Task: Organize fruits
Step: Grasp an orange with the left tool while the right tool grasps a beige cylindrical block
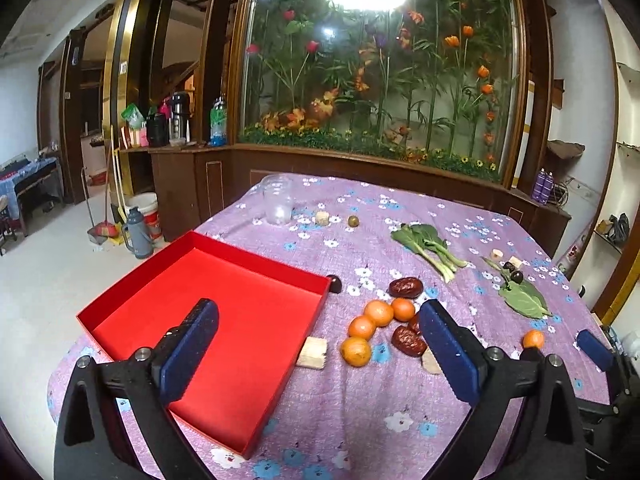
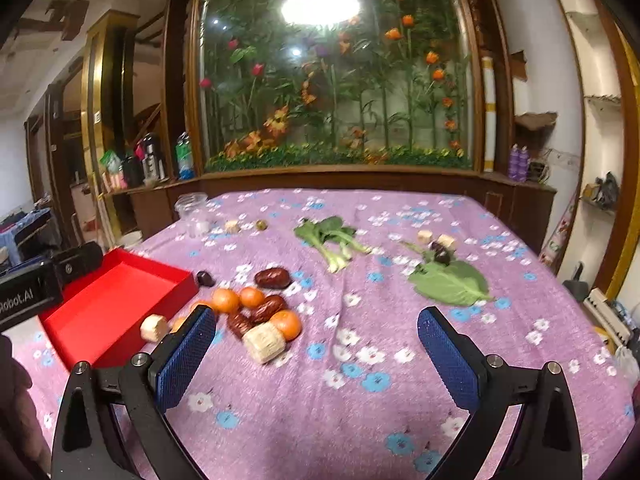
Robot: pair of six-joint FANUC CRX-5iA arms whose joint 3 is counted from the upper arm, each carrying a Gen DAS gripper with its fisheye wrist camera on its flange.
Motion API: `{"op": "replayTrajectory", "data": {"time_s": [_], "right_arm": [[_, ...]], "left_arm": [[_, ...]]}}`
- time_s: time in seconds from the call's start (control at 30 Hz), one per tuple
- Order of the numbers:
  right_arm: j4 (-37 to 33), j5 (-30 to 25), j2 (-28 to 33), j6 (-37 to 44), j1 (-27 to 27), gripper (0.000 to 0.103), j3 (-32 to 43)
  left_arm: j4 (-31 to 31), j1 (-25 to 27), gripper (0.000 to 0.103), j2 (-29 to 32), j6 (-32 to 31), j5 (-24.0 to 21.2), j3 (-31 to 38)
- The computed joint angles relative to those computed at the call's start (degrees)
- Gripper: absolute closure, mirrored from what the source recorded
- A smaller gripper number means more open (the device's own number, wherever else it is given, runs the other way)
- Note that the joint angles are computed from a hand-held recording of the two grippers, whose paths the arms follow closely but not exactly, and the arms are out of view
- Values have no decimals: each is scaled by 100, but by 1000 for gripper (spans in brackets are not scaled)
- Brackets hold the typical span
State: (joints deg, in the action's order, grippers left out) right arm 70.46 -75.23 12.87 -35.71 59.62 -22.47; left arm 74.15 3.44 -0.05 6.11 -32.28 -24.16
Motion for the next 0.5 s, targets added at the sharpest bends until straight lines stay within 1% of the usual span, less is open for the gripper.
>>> {"op": "replayTrajectory", "data": {"time_s": [0.1, 0.13, 0.23, 0.33, 0.4, 0.43, 0.5], "right_arm": [[-136, 323, -75, -1, -52, 1, -53], [-161, 384, -93, -8, -71, 1, -78], [-267, 566, -150, 38, -145, 1, -145], [-351, 920, -251, 216, -270, 4, -209], [-422, 1299, -320, 396, -413, 8, -239], [-502, 1536, -347, 521, -495, 12, -237], [-729, 2112, -349, 783, -725, 17, -198]], "left_arm": [[-372, 199, 3, 149, 341, -197, 230], [-467, 305, 3, 261, 497, -349, 360], [-603, 516, 3, 499, 869, -606, 620], [-774, 615, 3, 697, 1148, -734, 820], [-914, 633, 3, 809, 1264, -881, 945], [-1000, 639, 3, 865, 1301, -996, 1010], [-1209, 622, 3, 979, 1337, -1295, 1152]]}}
